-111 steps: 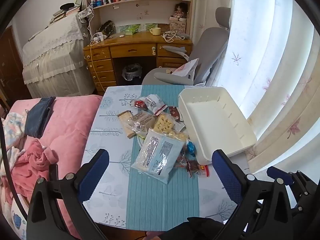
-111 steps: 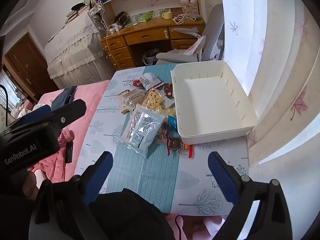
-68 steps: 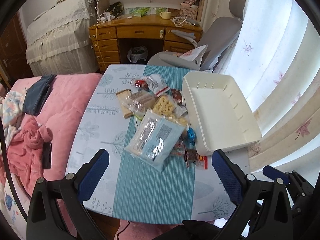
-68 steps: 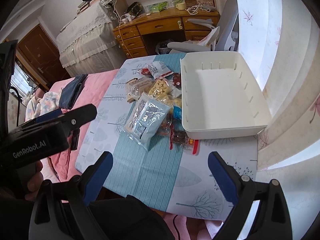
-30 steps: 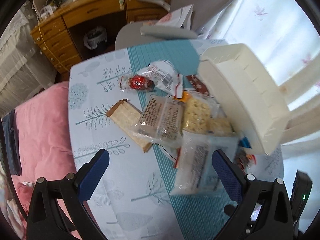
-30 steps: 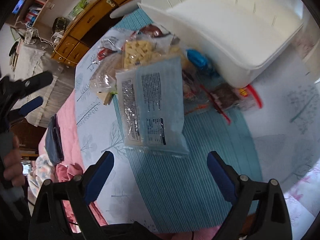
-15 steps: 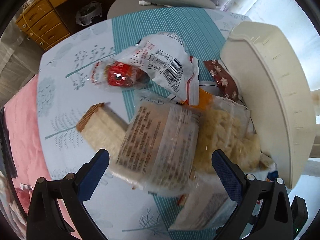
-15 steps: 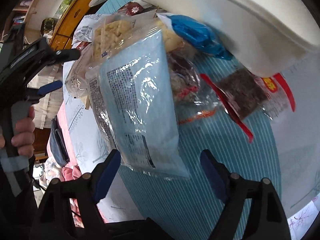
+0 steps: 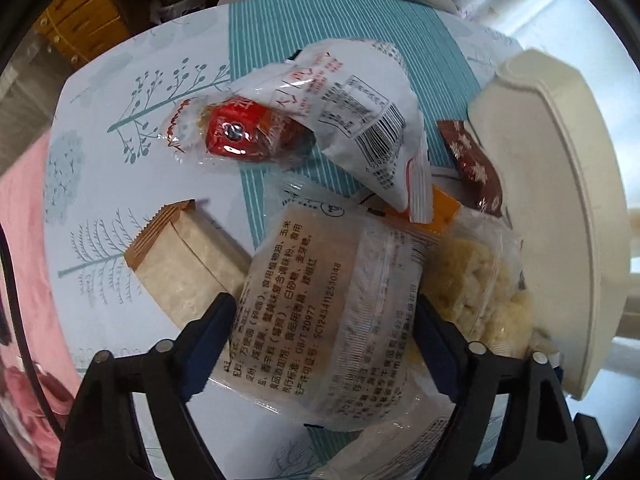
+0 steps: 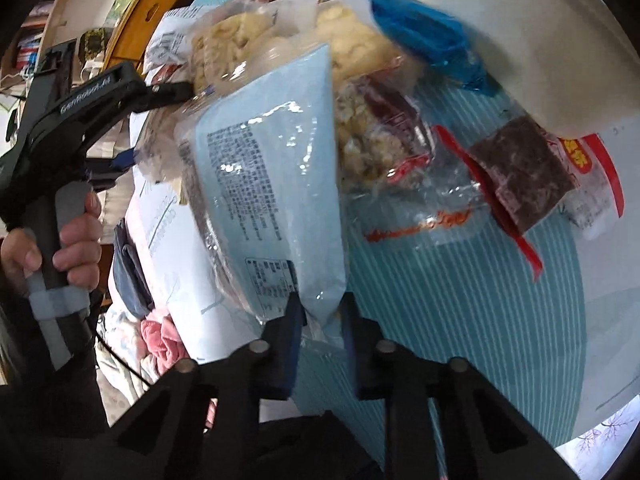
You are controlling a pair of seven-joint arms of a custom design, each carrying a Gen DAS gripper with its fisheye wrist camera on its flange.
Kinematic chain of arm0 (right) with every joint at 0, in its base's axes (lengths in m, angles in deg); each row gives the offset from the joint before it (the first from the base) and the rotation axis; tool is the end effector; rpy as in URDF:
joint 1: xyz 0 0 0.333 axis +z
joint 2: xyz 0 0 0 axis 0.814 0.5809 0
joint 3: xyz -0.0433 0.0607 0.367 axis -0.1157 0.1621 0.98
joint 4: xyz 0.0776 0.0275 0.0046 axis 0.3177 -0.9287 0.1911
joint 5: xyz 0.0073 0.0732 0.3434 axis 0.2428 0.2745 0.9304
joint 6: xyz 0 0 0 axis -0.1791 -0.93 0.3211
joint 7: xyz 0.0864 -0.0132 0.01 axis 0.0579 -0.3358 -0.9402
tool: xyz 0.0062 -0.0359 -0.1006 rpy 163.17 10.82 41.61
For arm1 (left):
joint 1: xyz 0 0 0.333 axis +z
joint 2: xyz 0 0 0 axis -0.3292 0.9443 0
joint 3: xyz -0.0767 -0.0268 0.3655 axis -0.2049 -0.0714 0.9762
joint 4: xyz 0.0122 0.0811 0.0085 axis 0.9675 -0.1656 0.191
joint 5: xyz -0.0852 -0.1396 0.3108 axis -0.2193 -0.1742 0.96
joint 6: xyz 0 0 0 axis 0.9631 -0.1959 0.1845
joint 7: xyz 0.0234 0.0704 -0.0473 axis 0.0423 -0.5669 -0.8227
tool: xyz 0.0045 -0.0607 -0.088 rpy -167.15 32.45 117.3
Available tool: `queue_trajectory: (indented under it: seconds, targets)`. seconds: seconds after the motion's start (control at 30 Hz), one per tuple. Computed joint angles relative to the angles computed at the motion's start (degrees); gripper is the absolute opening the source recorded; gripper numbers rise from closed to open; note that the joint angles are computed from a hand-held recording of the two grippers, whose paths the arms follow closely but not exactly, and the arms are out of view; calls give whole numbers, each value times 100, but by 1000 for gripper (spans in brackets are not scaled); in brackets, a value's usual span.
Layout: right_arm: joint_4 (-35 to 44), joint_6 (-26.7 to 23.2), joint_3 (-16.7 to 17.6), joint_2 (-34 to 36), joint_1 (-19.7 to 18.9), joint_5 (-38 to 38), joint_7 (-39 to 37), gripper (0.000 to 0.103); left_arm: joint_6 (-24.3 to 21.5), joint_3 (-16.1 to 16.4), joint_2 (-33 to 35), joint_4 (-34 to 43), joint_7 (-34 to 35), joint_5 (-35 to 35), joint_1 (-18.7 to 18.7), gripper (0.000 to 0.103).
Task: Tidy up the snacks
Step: 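Grasp the clear bag with blue label with right tool while left tool grasps printed cracker bag, then lower the blue-label bag into the white tray and open the right tool while left tool carries cracker bag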
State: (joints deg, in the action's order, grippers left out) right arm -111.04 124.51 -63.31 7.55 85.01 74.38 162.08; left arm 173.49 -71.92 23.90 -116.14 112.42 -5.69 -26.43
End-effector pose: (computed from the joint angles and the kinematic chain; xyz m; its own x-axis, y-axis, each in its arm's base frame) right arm 0.3662 0.3157 0.4763 -0.1959 -0.8275 -0.5262 -0.9804 0.1549 0.1214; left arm 0.5618 -0.1736 0.4816 0.0443 -0.9844 0.1701 -0.9964 -0.0560 -0.0643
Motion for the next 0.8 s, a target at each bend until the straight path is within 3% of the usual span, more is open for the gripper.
queue_trajectory:
  seconds: [0.2, 0.53, 0.8]
  targets:
    - [50, -19, 53, -48, 80, 56, 85, 9, 145, 6, -171, -208, 160, -164, 66, 73]
    - [127, 304, 162, -371, 282, -176, 543, 7, -218, 169, -1345, -952, 526, -549, 262, 71]
    - [110, 607, 167, -894, 333, -973, 1046, 5, -680, 275, -2378, -1228, 545, -821, 194, 71]
